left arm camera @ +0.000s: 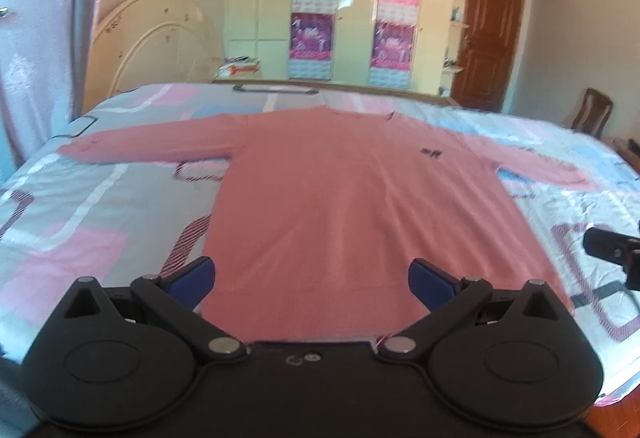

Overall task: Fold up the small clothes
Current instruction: 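Move the right gripper to the sleeve cuff and close on it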

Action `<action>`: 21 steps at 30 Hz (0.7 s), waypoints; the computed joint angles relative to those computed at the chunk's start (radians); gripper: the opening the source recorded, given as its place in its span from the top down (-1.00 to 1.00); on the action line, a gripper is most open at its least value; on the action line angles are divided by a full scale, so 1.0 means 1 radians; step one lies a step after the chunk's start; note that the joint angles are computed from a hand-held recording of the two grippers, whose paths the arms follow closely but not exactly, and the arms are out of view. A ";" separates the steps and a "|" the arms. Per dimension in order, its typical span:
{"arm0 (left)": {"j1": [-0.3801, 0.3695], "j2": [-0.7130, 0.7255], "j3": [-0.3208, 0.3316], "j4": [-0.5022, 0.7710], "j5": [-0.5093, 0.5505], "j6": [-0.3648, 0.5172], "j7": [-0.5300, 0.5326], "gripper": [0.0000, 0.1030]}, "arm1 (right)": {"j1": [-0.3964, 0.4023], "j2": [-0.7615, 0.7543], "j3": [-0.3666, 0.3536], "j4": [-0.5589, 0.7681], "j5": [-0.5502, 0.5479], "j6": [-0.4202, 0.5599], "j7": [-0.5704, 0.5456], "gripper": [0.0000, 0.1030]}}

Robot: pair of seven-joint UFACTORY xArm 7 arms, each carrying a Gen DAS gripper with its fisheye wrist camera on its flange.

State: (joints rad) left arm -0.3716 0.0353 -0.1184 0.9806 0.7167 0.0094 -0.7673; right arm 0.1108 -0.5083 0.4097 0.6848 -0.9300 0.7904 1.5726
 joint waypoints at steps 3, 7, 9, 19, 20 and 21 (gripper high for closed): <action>0.002 0.036 -0.023 0.028 -0.137 -0.030 0.117 -0.99 | -0.019 -0.002 -0.026 -0.007 -0.013 -0.013 -0.011 -1.00; -0.131 0.101 0.102 0.103 -0.063 -0.054 0.045 -0.99 | -0.054 -0.004 -0.041 -0.015 -0.052 -0.017 -0.021 -1.00; -0.198 0.141 0.156 0.160 -0.024 -0.017 0.019 -0.99 | -0.074 -0.002 -0.060 -0.022 -0.076 -0.028 -0.024 -1.00; -0.253 0.465 0.105 0.570 -0.238 0.161 0.268 -0.72 | -0.283 0.044 -0.243 -0.068 -0.220 -0.265 0.012 -1.00; -0.277 0.510 0.122 0.634 -0.242 0.188 0.277 -0.59 | -0.309 0.048 -0.256 -0.071 -0.241 -0.284 0.023 -1.00; -0.294 0.548 0.134 0.687 -0.250 0.208 0.282 -0.58 | -0.340 0.059 -0.278 -0.070 -0.268 -0.315 0.033 -1.00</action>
State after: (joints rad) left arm -0.6653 0.5831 0.0153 1.6678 0.4663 0.2171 -0.4851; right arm -0.2289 -0.4492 0.1318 0.6145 -1.1978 0.4751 1.6054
